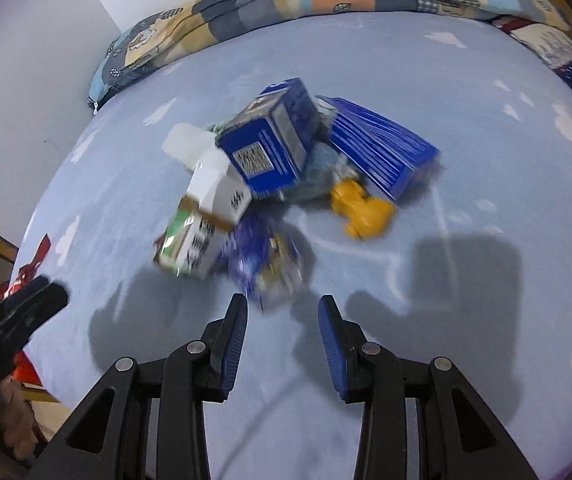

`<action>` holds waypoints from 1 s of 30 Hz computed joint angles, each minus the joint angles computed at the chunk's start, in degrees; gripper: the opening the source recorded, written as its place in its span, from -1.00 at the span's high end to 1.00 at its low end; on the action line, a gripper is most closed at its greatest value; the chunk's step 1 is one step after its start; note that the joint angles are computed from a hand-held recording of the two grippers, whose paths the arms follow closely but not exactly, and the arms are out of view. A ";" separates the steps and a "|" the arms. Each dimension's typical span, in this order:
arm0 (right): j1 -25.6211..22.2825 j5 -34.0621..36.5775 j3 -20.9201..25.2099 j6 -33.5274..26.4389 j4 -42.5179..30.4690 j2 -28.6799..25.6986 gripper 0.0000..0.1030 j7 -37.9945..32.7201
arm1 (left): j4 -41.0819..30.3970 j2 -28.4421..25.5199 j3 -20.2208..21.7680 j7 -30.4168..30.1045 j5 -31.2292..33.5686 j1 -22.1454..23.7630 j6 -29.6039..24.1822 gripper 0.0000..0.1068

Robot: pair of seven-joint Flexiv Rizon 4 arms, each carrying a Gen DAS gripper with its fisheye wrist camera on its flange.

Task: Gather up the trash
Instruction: 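Grasp the blue crinkled wrapper with the right tool while the left tool approaches the green packet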

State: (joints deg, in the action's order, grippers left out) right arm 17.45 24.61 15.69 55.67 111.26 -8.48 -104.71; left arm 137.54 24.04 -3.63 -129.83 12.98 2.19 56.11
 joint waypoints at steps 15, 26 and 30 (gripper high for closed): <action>-2.23 7.38 1.84 -11.09 -1.44 3.35 0.73 -9.57 | -1.13 -5.39 1.02 5.04 -2.80 -1.39 7.71 -0.31; -2.31 9.54 -6.05 -16.12 9.11 19.03 0.73 -8.65 | -2.28 -10.40 0.81 12.40 -5.93 -5.10 10.04 -0.31; -2.37 12.19 -9.05 -15.39 7.27 17.50 0.73 -6.69 | -2.73 -12.15 0.56 14.33 -5.29 -6.02 8.86 -0.31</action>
State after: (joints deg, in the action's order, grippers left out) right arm 15.07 36.80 6.64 40.27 118.53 9.01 -111.40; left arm 134.81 11.89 -3.06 -115.50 7.69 -3.83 64.97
